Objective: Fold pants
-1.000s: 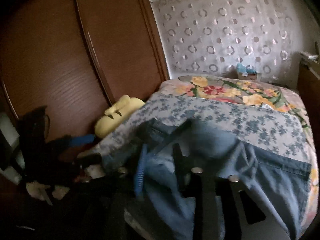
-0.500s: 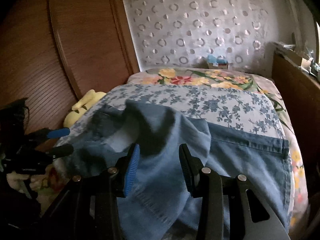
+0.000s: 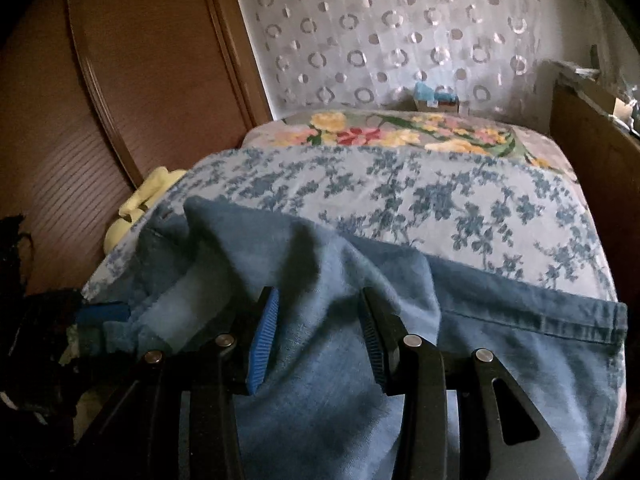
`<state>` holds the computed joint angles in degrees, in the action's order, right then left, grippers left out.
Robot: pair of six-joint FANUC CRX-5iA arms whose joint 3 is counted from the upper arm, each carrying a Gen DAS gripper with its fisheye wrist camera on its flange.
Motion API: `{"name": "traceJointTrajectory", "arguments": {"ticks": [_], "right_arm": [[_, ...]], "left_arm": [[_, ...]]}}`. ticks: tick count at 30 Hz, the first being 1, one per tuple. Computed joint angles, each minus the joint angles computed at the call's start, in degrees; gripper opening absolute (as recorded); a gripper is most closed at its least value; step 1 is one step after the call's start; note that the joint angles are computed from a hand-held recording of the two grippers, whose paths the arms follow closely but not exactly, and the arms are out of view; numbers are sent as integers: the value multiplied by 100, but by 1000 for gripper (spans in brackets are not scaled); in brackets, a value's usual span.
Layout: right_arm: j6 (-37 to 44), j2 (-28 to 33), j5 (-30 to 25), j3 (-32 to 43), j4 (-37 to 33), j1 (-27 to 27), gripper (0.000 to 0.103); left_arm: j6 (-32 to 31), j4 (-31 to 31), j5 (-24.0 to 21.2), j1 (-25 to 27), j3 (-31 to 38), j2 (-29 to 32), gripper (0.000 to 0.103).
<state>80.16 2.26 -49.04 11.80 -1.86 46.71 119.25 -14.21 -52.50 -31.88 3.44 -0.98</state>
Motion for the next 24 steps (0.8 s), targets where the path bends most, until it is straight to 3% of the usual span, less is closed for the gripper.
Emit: {"name": "traceJointTrajectory", "arguments": {"ticks": [4, 6, 9, 12, 14, 17, 24], "right_arm": [[-87, 201, -263, 218, 114, 67, 42], [-111, 240, -356, 267, 139, 76, 42], [-53, 326, -527, 432, -10, 51, 42], [215, 403, -693, 586, -306, -35, 38], [379, 474, -807, 717, -453, -71, 13], [566, 408, -710, 724, -627, -82, 6], [1111, 122, -166, 767, -1066, 103, 3]], "left_arm": [[9, 70, -26, 20, -65, 33, 51], [130, -60, -66, -40, -29, 45, 35], [185, -153, 53, -90, -70, -30, 20], [283, -432, -13, -274, 24, -66, 9], [259, -525, -51, -327, 46, -110, 8], [427, -698, -5, -403, -41, -351, 7], [1218, -1539, -256, -750, -210, -1133, 7]]}}
